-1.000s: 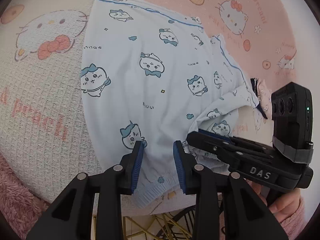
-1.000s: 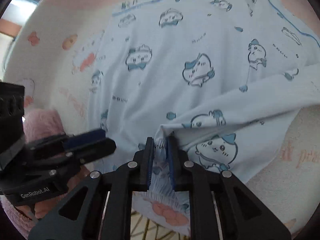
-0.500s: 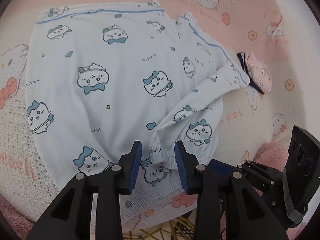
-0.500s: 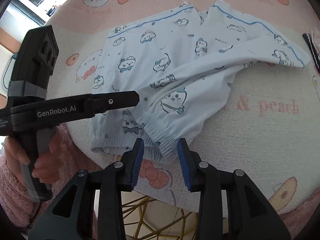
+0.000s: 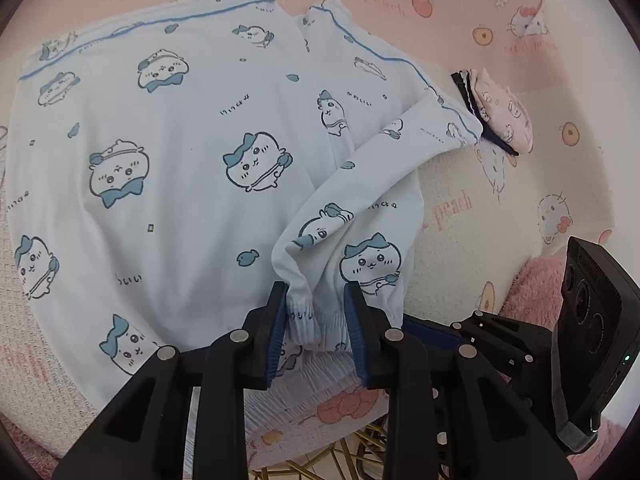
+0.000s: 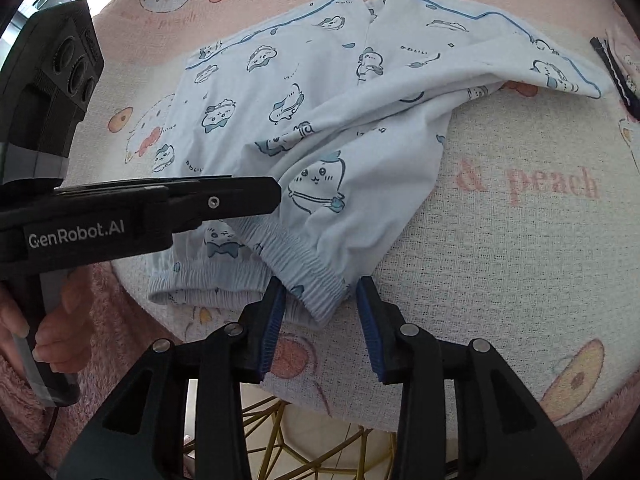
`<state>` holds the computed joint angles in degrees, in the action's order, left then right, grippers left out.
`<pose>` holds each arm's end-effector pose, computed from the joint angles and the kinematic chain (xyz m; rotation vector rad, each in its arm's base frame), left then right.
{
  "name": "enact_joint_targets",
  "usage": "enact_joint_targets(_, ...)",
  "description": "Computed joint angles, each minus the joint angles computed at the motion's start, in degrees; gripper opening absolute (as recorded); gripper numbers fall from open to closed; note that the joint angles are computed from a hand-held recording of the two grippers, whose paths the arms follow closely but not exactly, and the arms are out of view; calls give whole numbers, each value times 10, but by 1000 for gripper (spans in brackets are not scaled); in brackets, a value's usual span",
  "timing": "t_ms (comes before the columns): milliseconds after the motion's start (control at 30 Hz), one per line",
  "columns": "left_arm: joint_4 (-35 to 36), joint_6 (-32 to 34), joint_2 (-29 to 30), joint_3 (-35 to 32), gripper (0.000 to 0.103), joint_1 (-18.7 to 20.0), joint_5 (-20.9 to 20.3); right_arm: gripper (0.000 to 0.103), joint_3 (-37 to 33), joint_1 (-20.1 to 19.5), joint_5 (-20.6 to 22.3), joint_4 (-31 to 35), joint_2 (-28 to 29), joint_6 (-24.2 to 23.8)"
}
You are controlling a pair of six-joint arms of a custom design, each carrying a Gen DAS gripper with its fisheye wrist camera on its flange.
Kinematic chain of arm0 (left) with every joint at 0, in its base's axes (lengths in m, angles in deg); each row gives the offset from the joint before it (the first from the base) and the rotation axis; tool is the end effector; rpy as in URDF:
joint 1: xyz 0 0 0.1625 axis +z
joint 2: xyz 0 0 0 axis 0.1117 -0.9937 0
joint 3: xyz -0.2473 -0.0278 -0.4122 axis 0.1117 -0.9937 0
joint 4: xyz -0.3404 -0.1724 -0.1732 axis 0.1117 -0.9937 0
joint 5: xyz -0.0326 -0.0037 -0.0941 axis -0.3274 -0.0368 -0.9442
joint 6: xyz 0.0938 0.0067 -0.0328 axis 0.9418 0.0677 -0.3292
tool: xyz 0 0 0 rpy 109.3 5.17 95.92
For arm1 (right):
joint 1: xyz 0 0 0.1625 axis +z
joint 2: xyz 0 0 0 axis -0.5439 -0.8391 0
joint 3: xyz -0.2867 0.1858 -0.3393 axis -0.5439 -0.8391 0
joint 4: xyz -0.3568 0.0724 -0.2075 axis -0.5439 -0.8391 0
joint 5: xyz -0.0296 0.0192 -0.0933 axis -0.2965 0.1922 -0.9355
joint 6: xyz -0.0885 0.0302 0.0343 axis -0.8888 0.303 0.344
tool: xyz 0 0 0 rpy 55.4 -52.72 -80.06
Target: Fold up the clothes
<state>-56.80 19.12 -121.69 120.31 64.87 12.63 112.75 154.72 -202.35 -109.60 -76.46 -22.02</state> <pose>-0.0607 -0.6741 0.3105 0.8546 2.7303 0.3013 0.4143 -0.5259 -0.0264 -0.2371 -2.6122 0.5725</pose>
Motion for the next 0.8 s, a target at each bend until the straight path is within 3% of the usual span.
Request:
enact_joint_targets(67, 2, 8, 2, 4, 30, -1, 10, 37, 1, 0, 1, -2, -1, 2)
enact_joint_targets(167, -19, 2, -8, 17, 19, 0, 12, 37, 3, 2, -2, 0, -4, 7)
enact_joint_targets(200, -21, -7, -10, 16, 10, 2, 4, 37, 3, 3, -5, 2, -5, 9)
enact_joint_targets(333, -16, -9, -17, -13, 10, 10, -58, 38, 8, 4, -4, -5, -8, 14)
enact_joint_targets(400, -27, -16, -23, -25, 10, 12, -83, 40, 12, 4, 16, -48, -5, -14)
enact_joint_targets(467, -40, -21, -30, -31, 10, 9, -89, 40, 10, 5, 22, -75, -1, -34)
enact_joint_targets(733, -62, -33, -40, -35, 9, 11, -99, 40, -37, 9, -1, -94, 29, -38)
enact_joint_targets(800, -61, -40, -38, -35, 9, 14, -107, 42, -72, 15, -33, -34, 44, -40)
